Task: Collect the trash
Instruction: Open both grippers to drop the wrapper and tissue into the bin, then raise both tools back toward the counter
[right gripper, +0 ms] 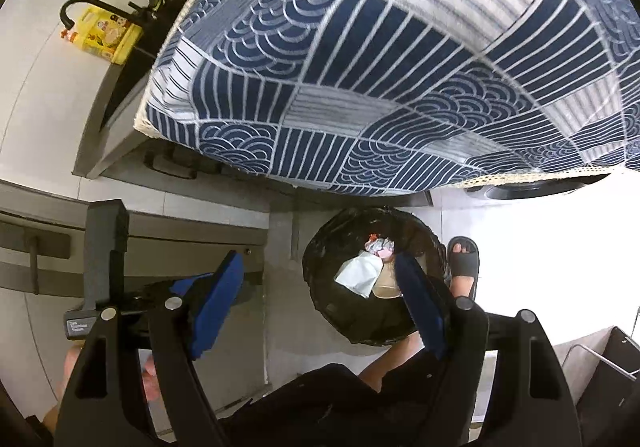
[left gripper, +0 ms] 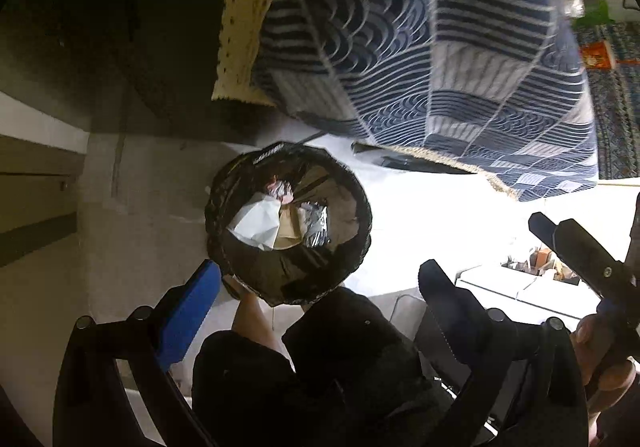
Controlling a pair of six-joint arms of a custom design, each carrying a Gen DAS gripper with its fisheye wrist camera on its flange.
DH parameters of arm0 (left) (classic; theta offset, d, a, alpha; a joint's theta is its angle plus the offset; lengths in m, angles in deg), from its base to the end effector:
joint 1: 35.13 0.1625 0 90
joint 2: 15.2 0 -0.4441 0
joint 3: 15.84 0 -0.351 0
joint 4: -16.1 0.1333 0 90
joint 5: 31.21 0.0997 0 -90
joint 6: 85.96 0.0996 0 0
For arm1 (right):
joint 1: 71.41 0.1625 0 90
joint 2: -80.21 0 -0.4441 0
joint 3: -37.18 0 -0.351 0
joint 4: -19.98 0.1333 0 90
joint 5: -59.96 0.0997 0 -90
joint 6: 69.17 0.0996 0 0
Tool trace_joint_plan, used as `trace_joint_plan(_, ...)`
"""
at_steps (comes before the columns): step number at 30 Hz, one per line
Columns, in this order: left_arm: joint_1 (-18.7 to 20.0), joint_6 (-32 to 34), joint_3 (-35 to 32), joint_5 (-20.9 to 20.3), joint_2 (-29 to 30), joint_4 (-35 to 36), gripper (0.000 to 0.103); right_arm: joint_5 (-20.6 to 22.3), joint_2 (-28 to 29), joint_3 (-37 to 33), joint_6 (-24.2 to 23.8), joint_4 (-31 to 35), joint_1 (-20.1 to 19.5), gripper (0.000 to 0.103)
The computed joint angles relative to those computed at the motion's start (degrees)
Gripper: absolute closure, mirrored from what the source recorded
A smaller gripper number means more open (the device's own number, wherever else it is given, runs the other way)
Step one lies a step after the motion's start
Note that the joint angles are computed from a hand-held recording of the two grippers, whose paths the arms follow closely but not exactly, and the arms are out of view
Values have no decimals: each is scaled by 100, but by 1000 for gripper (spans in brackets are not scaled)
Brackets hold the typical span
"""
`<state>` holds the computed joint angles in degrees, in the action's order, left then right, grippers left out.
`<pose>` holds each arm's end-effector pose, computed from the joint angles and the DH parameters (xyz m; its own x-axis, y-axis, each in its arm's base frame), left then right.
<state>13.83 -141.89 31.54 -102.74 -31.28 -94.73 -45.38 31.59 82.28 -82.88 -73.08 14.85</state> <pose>-0.4059 -0.7173 -0.0079 -0.9144 -0.2412 -0.3251 -0.1996 0.9673 -0.1563 0.0575 -0.7593 0.4333 -0.9483 -0.1444 0.2825 -0.1647 0.9851 -0.0490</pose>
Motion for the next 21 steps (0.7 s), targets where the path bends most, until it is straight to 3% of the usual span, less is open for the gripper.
trace_joint_plan(14,-349,686,-153,685,-231,-12,7,15,-409,331,-2,-655,251,25)
trace_joint_plan(21,-445,1160,-676,943,-179,69,7,24,-429,160,-7,-796,372,25)
